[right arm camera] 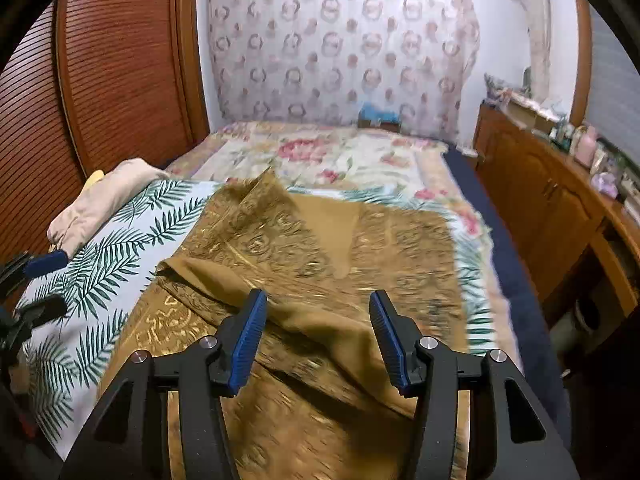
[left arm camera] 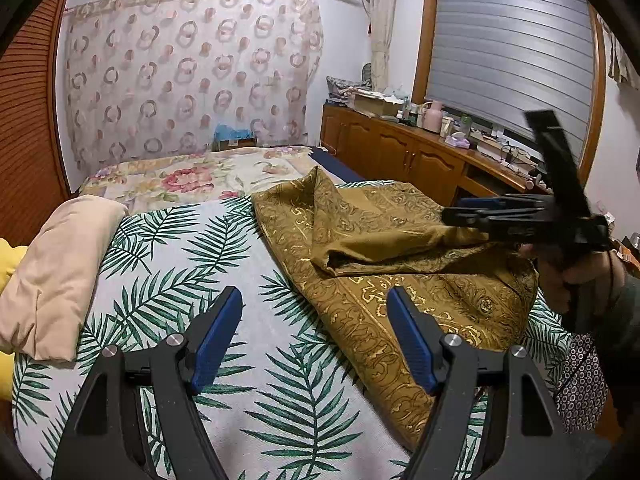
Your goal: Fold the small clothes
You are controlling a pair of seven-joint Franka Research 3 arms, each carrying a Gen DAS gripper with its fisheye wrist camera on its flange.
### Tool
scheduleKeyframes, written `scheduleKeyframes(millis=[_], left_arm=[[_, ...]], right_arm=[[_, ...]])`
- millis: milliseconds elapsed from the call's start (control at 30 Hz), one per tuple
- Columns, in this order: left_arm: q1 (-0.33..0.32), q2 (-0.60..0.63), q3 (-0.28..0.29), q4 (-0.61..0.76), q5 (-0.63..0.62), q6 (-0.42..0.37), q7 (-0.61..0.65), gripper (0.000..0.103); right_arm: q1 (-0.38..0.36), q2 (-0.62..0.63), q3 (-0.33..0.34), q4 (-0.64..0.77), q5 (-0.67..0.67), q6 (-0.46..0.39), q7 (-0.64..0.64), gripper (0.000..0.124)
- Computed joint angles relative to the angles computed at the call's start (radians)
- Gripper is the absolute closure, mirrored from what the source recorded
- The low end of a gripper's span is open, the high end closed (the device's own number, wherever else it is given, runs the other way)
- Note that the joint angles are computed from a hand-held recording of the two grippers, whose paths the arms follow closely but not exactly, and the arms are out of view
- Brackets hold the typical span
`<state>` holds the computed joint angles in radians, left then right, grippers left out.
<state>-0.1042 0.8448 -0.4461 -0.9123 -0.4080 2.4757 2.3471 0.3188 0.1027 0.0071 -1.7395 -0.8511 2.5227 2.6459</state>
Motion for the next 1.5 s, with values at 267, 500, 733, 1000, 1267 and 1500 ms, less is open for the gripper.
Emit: scheduleKeyframes(millis=[267,500,733,1000,1267,1500], left_arm=[[0.001,-0.004,-0.001,-0.009,0.001,0.002,-0.002,0.028],[0.008,-0.011,-0.002,-0.025,-0.001,0.007,-0.001,0.028],[0.006,-0.009,-0.001,-0.021,0.002,0.003,-0.004,0.028],[0.005,0.001,0.003,-0.005,0.005,-0.01,-0.01,0.028],[-0.002,0.013,0.011,0.014,0.015,-0.023,-0.024,0.028],[-0.008,0.026,0.014,0.037,0.023,-0.036,-0.032,0.028]], right_arm=[[-0.009,0.095,-0.018,0.113,0.156,0.02,-0.218,0.065],[0.01,0.166,-0.045,0.188,0.245,0.014,-0.389,0.065],[0.005,0.216,-0.047,0.237,0.417,0.022,-0.577,0.065],[0.012,0.233,-0.05,0.274,0.529,0.006,-0.743,0.065],[-0.008,0.3,-0.032,0.375,0.69,-0.052,-0.9,0.065],[0.019,0.299,-0.043,0.373,0.71,-0.046,-0.942,0.065]])
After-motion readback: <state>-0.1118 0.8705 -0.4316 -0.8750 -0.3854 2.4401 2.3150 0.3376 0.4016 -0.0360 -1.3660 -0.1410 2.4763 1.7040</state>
